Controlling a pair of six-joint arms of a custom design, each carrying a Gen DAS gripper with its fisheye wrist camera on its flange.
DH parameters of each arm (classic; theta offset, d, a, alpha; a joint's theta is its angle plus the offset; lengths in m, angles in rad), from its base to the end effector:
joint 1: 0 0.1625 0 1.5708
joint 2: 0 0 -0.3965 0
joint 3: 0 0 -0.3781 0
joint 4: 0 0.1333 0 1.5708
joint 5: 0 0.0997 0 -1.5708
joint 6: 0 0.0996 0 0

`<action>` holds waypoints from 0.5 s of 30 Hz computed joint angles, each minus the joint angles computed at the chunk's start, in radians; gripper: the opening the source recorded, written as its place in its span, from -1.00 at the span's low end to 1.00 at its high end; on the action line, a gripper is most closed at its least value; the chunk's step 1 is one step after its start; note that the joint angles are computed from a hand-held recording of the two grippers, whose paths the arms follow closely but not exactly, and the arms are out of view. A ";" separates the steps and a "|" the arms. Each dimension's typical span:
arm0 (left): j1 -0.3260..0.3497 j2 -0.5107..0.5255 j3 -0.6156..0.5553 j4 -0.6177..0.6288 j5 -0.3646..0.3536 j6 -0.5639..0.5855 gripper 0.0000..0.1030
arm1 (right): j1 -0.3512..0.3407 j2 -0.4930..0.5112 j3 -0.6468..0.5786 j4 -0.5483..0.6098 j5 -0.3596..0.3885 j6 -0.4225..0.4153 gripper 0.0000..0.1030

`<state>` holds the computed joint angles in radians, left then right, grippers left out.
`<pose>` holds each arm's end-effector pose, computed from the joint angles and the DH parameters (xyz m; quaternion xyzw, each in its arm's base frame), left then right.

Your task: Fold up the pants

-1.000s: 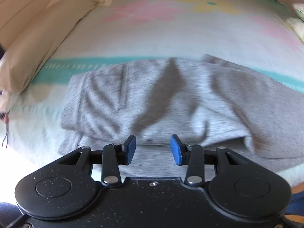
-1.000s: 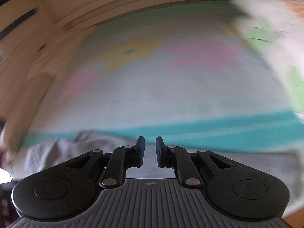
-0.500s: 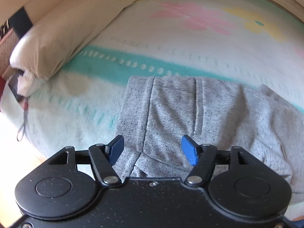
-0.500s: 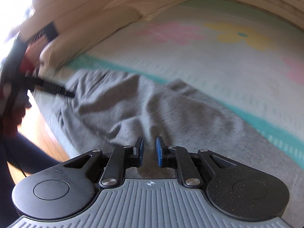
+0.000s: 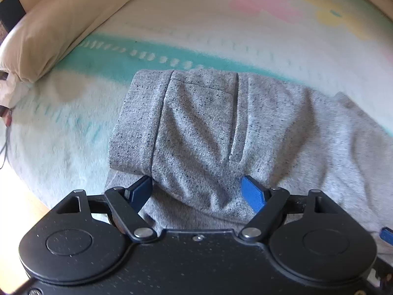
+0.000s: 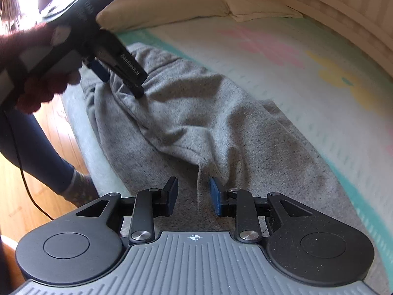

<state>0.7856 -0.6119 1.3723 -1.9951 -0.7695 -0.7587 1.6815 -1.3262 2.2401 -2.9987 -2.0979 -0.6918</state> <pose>-0.3286 -0.6185 0.0314 0.0773 0.9069 -0.1579 0.3830 0.1331 -0.4441 0.2218 0.3037 -0.8855 0.1629 0.3117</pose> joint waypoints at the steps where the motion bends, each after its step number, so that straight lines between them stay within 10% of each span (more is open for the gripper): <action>1: -0.001 0.007 -0.006 0.013 0.012 -0.012 0.38 | 0.003 0.009 0.001 -0.016 -0.012 -0.007 -0.45; 6: -0.027 -0.002 0.033 -0.014 0.087 -0.018 -0.62 | 0.006 0.033 0.011 -0.096 -0.034 -0.065 -0.50; 15: -0.058 -0.059 0.109 -0.249 0.095 0.095 -0.88 | -0.006 -0.044 0.008 -0.067 0.050 -0.031 -0.79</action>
